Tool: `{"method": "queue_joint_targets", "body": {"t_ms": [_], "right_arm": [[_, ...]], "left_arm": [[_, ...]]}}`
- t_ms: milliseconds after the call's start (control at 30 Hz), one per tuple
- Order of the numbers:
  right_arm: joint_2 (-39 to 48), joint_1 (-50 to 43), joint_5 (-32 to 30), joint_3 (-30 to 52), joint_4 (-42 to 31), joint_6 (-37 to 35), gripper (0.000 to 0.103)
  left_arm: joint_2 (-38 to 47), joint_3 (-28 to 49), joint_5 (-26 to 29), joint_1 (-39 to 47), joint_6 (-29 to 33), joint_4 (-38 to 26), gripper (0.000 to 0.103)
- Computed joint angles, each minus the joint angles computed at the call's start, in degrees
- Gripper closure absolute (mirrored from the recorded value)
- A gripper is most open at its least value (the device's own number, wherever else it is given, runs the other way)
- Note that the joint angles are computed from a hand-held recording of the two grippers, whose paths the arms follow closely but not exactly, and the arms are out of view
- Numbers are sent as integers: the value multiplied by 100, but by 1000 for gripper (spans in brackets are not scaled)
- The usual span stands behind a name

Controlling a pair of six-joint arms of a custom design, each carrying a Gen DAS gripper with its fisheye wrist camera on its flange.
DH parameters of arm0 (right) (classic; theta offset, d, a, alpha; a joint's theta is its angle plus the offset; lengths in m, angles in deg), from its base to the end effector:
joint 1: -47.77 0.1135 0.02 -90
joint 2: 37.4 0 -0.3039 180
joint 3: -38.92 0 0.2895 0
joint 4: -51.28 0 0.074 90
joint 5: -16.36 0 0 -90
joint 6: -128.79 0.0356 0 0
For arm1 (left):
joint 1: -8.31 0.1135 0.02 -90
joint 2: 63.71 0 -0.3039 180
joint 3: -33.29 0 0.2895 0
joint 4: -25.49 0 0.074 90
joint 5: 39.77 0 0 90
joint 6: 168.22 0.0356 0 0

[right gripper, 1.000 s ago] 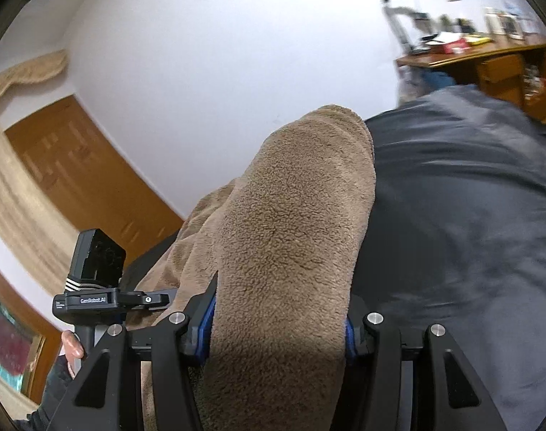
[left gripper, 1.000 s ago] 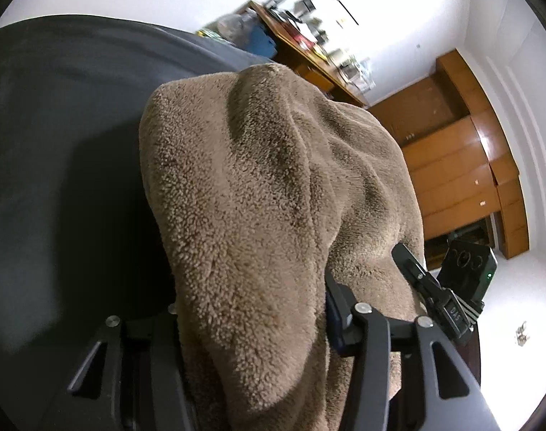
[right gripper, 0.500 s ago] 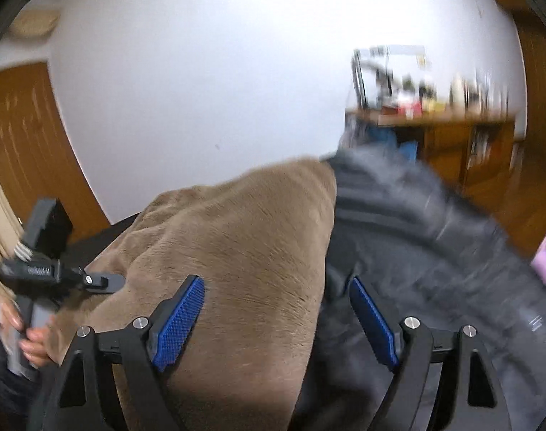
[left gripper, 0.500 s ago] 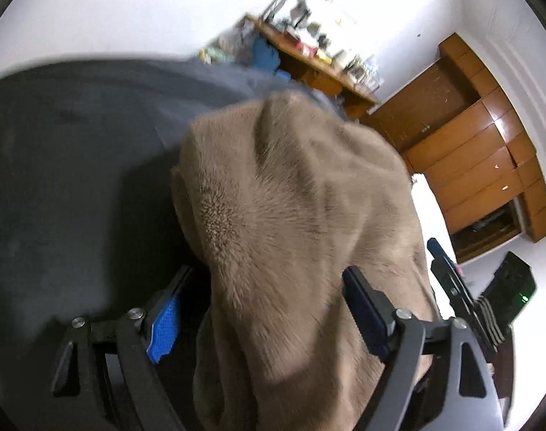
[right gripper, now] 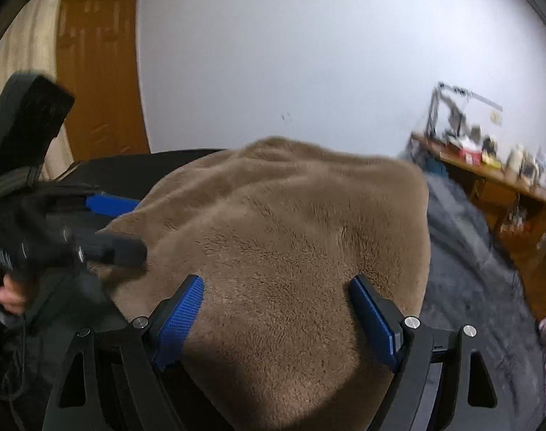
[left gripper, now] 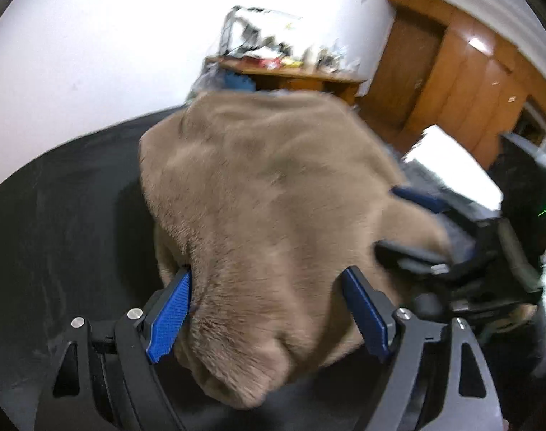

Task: Fold clothes

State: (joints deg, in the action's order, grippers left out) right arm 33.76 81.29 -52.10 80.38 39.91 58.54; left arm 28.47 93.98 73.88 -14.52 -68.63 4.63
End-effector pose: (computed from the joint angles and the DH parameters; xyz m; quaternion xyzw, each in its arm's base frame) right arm 0.2190 0.1294 0.1873 -0.0304 0.8970 0.0304 0.4399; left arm 0.3111 -0.1465 0.1816 0.3221 0.8711 -0.2291 0.2914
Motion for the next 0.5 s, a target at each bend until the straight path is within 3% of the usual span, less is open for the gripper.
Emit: {"method": "queue_joint_targets", "body": {"t_ms": [67, 267, 433, 500], "right_arm": [[74, -115, -166, -23, 63, 81, 17], [430, 9, 111, 86, 119, 74, 13], [-393, 348, 339, -90, -398, 179, 13], [-800, 910, 974, -162, -901, 455, 12]], "left_arm": [[100, -65, 41, 164, 94, 52, 17], [564, 245, 176, 224, 33, 225, 16], [439, 236, 106, 390, -107, 187, 16], [236, 108, 120, 478, -129, 207, 16]]}}
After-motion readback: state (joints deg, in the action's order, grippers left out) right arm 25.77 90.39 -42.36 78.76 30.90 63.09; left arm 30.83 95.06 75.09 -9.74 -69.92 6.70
